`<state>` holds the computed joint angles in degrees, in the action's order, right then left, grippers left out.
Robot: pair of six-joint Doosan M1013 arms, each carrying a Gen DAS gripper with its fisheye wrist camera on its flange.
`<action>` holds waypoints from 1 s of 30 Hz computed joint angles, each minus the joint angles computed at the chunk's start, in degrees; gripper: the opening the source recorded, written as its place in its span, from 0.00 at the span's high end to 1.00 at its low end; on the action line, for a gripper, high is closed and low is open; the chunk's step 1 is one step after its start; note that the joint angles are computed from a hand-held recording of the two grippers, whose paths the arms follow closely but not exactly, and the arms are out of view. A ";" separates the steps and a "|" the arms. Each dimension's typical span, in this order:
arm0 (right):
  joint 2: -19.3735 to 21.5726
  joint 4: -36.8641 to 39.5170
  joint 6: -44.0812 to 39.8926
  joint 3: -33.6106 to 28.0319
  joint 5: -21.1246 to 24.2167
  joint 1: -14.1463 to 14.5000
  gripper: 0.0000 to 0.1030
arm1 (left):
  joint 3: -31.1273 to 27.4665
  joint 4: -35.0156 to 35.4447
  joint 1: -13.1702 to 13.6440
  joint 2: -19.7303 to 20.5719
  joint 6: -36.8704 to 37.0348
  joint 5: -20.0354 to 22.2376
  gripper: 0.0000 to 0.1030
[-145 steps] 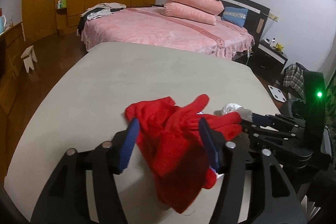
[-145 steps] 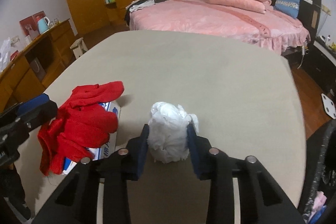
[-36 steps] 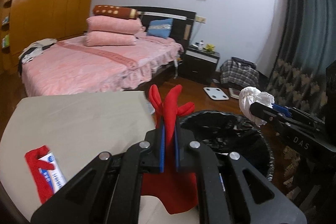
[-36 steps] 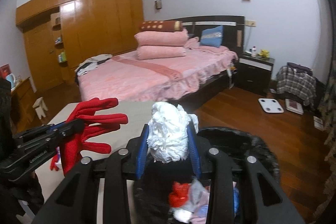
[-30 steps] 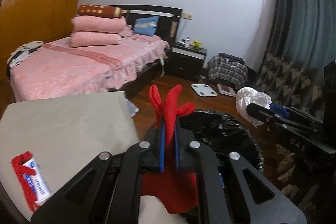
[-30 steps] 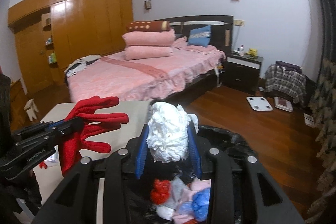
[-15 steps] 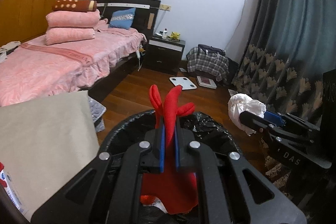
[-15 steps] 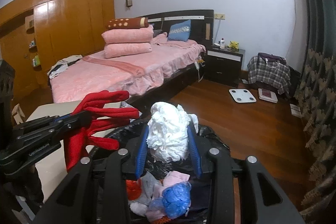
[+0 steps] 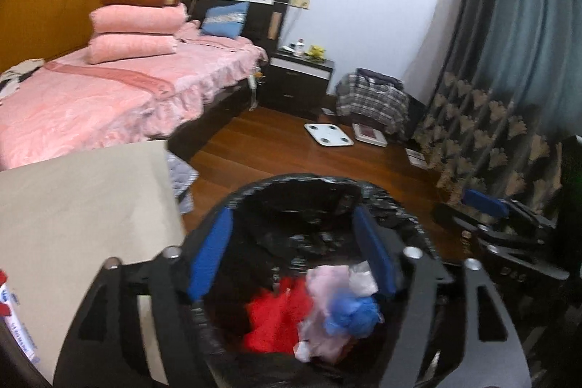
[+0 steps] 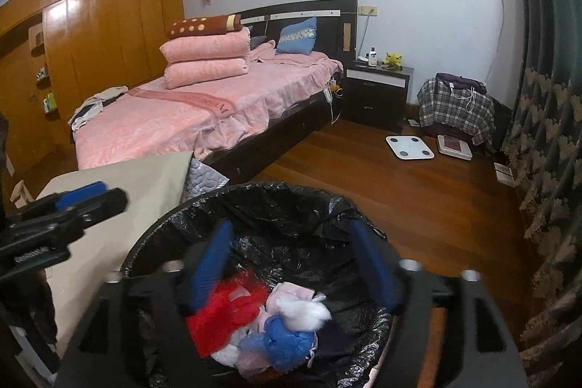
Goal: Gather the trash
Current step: 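Carry the red glove and white tissue over the bin and open both tools, then move both tools back toward the remaining red glove and medicine box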
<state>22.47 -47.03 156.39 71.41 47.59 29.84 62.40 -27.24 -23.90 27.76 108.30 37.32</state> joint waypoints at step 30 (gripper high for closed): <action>12.10 11.38 -17.04 -18.59 -7.88 5.45 0.06 | 12.95 40.70 10.01 -10.05 -38.14 -6.87 0.12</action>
